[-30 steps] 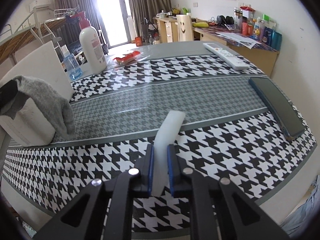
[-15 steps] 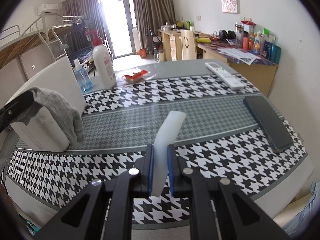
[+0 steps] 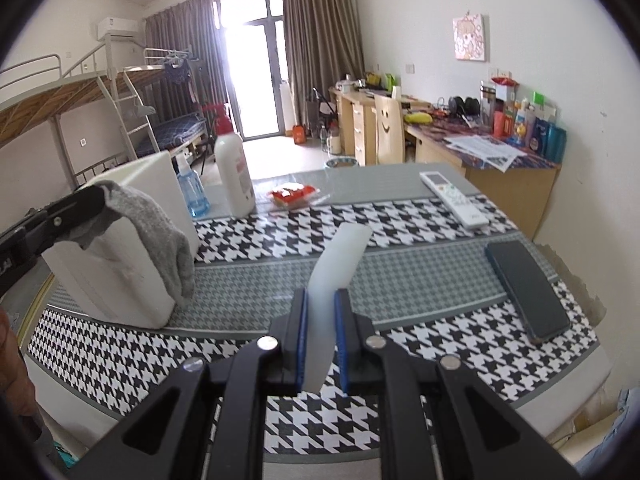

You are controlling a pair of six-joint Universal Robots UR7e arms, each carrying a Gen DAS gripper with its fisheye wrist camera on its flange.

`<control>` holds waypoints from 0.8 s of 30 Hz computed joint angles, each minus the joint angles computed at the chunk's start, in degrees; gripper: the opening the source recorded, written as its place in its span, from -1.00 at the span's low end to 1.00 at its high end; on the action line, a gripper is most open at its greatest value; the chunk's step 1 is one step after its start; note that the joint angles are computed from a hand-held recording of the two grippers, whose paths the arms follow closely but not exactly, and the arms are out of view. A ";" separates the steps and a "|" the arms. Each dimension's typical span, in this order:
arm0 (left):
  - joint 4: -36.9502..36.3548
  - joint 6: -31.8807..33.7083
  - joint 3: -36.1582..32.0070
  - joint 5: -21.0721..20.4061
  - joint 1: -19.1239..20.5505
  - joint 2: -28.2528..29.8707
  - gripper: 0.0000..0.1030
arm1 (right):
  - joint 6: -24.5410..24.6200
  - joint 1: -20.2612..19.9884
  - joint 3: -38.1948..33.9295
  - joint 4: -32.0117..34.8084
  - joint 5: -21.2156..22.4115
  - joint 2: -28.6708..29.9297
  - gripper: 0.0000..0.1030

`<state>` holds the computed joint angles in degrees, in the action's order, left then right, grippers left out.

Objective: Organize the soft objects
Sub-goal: 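Lift the grey cloth with the left gripper while the right grasps the white tube, then lower the grey cloth into the foam box and open the left gripper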

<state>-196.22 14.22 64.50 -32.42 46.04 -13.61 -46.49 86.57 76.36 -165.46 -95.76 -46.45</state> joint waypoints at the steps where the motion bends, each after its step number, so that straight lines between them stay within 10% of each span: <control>1: -0.23 0.22 -0.19 0.13 -0.02 -0.01 -0.76 | -0.19 0.16 -0.07 -0.05 0.23 -0.06 -0.69; 24: -3.56 8.49 -7.84 2.68 -0.86 1.96 -0.76 | -4.71 2.25 -2.81 1.02 7.71 -0.18 -0.69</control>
